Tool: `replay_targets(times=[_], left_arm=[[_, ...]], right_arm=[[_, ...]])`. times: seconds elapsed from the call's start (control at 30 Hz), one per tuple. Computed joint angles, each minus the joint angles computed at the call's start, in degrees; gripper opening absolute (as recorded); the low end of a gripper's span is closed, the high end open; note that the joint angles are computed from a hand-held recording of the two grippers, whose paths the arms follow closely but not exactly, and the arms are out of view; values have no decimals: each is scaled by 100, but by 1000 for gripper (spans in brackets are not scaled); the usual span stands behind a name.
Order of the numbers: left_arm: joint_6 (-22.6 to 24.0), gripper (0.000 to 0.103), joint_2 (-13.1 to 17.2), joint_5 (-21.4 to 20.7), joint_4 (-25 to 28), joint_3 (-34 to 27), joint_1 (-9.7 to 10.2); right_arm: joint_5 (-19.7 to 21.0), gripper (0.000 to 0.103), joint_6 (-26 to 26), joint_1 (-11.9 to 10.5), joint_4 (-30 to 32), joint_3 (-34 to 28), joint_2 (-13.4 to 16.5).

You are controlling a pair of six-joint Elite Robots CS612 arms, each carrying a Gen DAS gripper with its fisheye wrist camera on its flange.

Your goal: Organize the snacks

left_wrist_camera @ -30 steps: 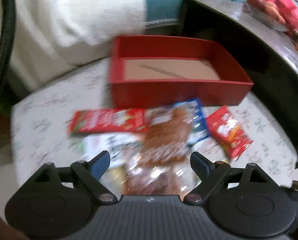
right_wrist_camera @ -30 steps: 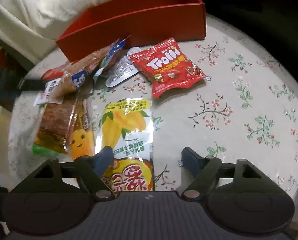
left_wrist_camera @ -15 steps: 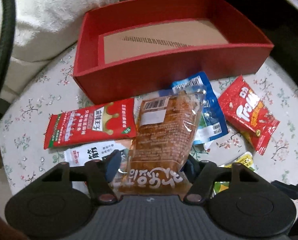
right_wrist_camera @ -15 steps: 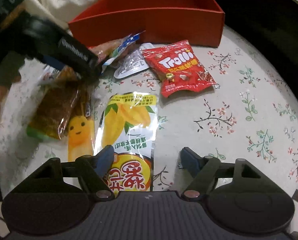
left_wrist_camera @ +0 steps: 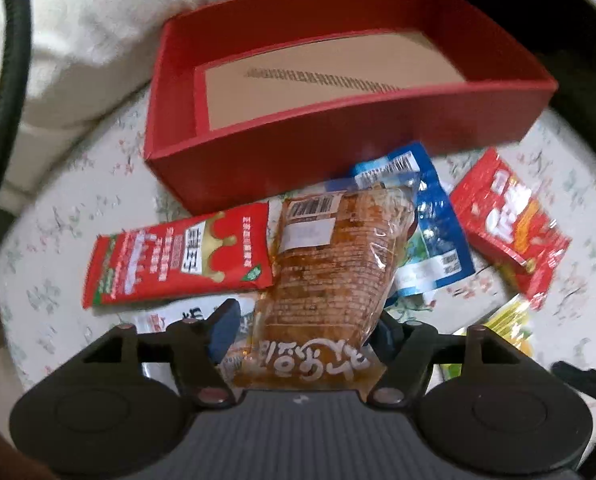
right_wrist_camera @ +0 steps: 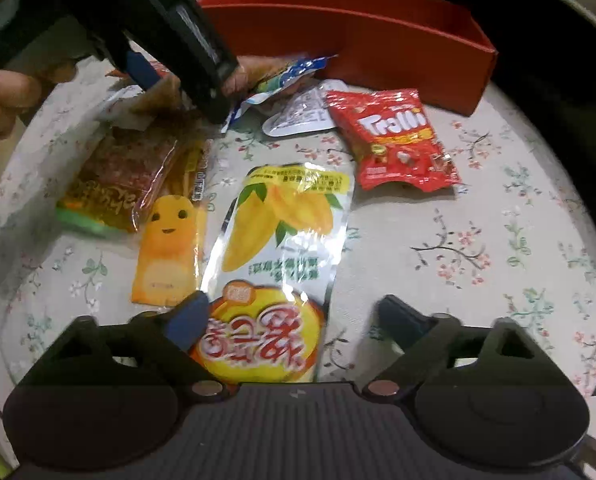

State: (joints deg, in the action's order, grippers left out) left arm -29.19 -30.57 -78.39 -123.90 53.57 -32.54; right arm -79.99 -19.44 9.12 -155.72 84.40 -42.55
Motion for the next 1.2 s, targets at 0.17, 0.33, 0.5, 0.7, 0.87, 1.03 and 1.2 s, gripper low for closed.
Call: replay_targets(times=[0.17, 0.33, 0.5, 0.7, 0.87, 1.03, 1.2], left_arm=[[253, 40, -130, 246, 24, 123, -125], [215, 38, -638, 203, -723, 961, -142], [97, 38, -973, 14, -1458, 1610, -81], [4, 37, -1059, -277, -2002, 1854, -34], [-64, 37, -1107, -571, -2482, 2025, 18], [-46, 37, -1098, -881, -2650, 2083, 93], [-137, 37, -1116, -1051, -2711, 2140, 145]], right_arm=[[198, 46, 494, -98, -75, 52, -86], [277, 14, 992, -157, -327, 222, -183], [255, 10, 1488, -191, -232, 190, -149], [42, 73, 1437, -15, -233, 24, -69], [-621, 80, 916, 210, -122, -244, 137], [-541, 96, 1415, 120, 113, -299, 153], [-621, 103, 1265, 164, 290, -253, 132]])
